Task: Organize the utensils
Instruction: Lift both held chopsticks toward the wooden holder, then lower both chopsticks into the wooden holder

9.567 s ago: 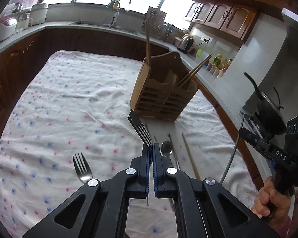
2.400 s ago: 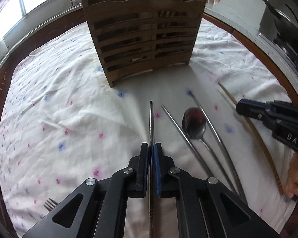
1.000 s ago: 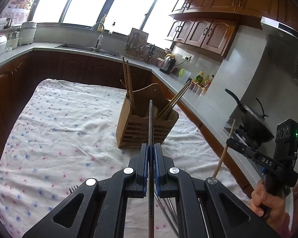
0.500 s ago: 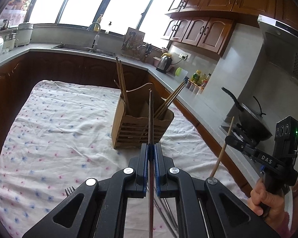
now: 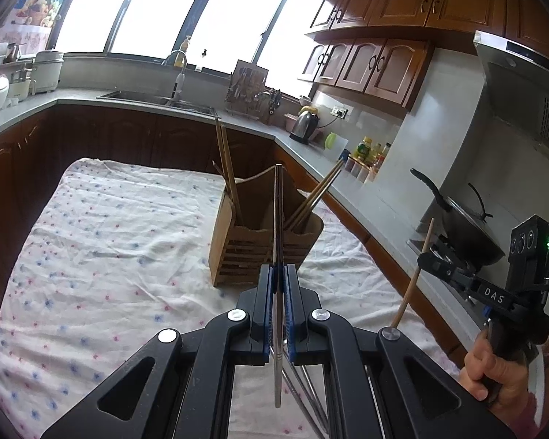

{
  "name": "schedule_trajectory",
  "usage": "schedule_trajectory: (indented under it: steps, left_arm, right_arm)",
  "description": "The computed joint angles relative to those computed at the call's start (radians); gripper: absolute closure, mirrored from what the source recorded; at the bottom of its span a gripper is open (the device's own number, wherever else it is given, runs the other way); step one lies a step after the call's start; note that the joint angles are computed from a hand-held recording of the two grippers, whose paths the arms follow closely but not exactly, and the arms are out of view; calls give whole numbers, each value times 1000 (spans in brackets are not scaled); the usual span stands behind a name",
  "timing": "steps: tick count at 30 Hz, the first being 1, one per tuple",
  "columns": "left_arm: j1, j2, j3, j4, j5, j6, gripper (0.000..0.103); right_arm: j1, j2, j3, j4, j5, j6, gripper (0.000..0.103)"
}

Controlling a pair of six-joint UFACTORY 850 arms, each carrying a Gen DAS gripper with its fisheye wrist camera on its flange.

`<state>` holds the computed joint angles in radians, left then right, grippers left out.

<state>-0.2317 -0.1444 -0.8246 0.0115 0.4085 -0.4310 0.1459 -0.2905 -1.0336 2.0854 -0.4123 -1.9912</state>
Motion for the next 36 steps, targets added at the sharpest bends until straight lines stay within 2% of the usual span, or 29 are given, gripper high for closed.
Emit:
schedule_trajectory:
  steps: [9, 17, 20, 26, 32, 36]
  left_arm:
    - [-17, -18, -35, -160, 46, 191, 99]
    - [-18, -80, -118, -265, 129, 334, 99]
    - [-13, -114, -160, -289, 165, 355, 99]
    - [-16, -192, -234, -355, 251, 415, 99]
    - [-36, -315, -331, -448, 303, 488, 99]
    - [-45, -384, -393, -483, 311, 522, 99]
  right_arm:
    - [4, -44, -64, 120, -8, -91, 97]
    - [9, -107, -175, 329, -70, -254, 97]
    - [13, -133, -219, 440, -98, -340, 97]
    - [12, -196, -307, 522, -149, -386, 97]
    - [28, -262, -366, 628, -131, -508, 97]
    - [30, -304, -383, 668, -144, -533, 97]
